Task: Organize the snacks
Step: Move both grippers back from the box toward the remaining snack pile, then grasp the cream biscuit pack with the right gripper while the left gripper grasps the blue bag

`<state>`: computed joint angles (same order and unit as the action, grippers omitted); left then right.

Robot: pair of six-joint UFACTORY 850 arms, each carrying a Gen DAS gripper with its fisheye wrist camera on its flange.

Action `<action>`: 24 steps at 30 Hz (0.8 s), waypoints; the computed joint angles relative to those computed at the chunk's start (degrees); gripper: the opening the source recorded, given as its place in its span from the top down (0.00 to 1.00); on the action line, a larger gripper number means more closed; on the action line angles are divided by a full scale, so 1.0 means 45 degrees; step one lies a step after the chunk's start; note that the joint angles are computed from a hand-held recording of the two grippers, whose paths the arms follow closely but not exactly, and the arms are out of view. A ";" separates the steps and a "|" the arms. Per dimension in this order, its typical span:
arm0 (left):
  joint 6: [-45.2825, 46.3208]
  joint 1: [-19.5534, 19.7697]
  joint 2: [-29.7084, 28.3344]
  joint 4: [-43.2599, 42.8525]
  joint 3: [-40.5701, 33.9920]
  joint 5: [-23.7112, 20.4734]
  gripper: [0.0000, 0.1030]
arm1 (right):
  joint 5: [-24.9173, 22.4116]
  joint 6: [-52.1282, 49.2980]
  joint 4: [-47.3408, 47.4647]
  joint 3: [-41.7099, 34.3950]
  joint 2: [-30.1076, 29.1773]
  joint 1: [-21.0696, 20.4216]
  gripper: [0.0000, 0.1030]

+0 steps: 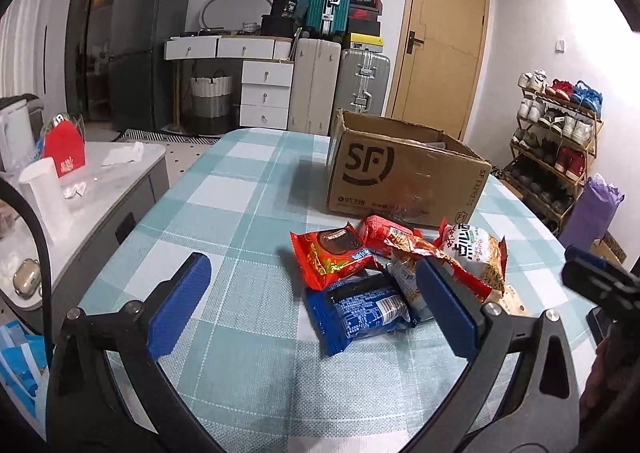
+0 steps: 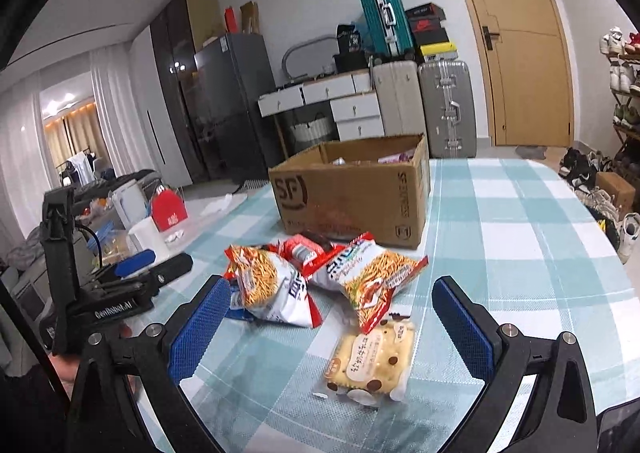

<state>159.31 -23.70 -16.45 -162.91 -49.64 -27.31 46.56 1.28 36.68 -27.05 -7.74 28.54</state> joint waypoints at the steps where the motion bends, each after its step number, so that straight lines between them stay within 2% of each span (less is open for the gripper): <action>1: -0.0044 0.0035 -0.0026 0.0026 0.0003 -0.0009 0.01 | -0.0216 -0.0271 0.0373 -0.0106 -0.0082 -0.0034 0.00; 5: -0.0249 0.0122 0.0016 0.0128 0.0093 -0.0273 0.01 | -0.1446 -0.0014 0.0628 -0.0386 -0.0380 -0.0519 0.00; 11: -0.0678 0.0058 0.0101 0.0927 -0.0003 0.0072 0.01 | -0.3066 0.0100 0.0548 -0.0759 -0.0756 -0.1107 0.01; 15: -0.0094 -0.0098 0.0160 0.0457 0.0057 0.0081 0.01 | -0.3578 -0.0205 0.0756 -0.1108 -0.1119 -0.1232 0.00; 18: 0.0384 -0.0223 0.0071 -0.0217 -0.0098 0.0477 0.01 | -0.4025 -0.0310 0.0817 -0.1382 -0.1444 -0.1329 0.01; 20: -0.0014 -0.0167 0.0011 0.0141 -0.0163 0.0536 0.01 | -0.4188 -0.0204 0.0679 -0.1509 -0.1611 -0.1340 0.01; 24: -0.0171 -0.0132 -0.0125 0.0158 -0.0324 0.0762 0.01 | -0.4537 -0.1377 0.1517 -0.1864 -0.1852 -0.1283 0.01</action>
<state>158.54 -24.30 -17.01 -162.20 -51.09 -23.88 26.15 -4.91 43.51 -35.43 -16.07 22.77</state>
